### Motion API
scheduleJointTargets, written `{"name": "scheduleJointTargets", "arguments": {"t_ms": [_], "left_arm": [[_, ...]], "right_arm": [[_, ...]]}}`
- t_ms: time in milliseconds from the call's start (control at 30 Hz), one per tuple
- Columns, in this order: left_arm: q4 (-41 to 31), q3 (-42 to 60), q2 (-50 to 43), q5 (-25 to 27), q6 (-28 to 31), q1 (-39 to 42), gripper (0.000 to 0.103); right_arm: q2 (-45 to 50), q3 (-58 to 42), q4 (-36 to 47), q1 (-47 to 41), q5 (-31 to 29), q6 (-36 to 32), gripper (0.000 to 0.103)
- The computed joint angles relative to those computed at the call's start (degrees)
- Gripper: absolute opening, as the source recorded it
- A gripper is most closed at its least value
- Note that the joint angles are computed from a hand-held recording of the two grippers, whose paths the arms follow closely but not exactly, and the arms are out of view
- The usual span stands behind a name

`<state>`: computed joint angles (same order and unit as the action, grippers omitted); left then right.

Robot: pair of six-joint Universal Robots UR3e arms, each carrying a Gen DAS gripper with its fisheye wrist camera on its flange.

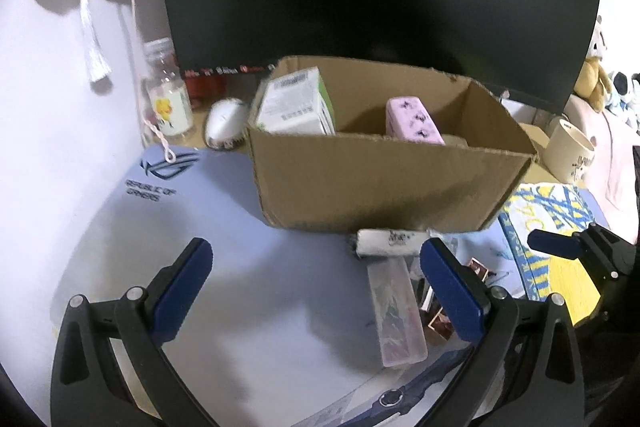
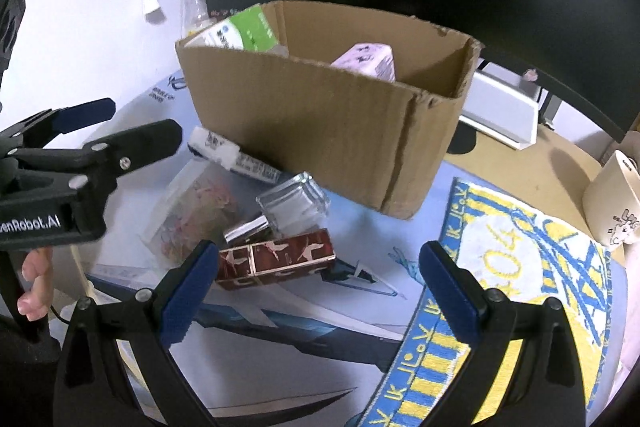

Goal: Organize objects
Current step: 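Move both open tools back toward the items beside the box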

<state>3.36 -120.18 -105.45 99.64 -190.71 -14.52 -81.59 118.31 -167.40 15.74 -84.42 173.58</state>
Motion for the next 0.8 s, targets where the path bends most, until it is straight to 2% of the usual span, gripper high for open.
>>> {"name": "scheduleJointTargets", "arguments": {"t_ms": [300,433,567,800], "left_arm": [[-2.47,1.82,-2.47,-2.13,-0.89,-0.98,0.103],[-4.2,3.59,-4.39,-1.06,-1.11,-2.2,0.103],[-5.83,5.09,-5.8,0.7,-1.25,-3.29,0.103],[-6.18,4.38,-5.47,-1.05,-1.7,-2.22,0.103]], "right_arm": [[1.69,-1.85,2.65,1.65,-0.06,-1.79,0.103],[2.89,-2.85,3.0,1.92,-1.14,-1.72,0.103],[2.56,-2.46,4.31,-0.22,2.79,-2.16,0.103],[4.0,-2.99,5.93,-1.53,5.38,-2.44,0.103]]}}
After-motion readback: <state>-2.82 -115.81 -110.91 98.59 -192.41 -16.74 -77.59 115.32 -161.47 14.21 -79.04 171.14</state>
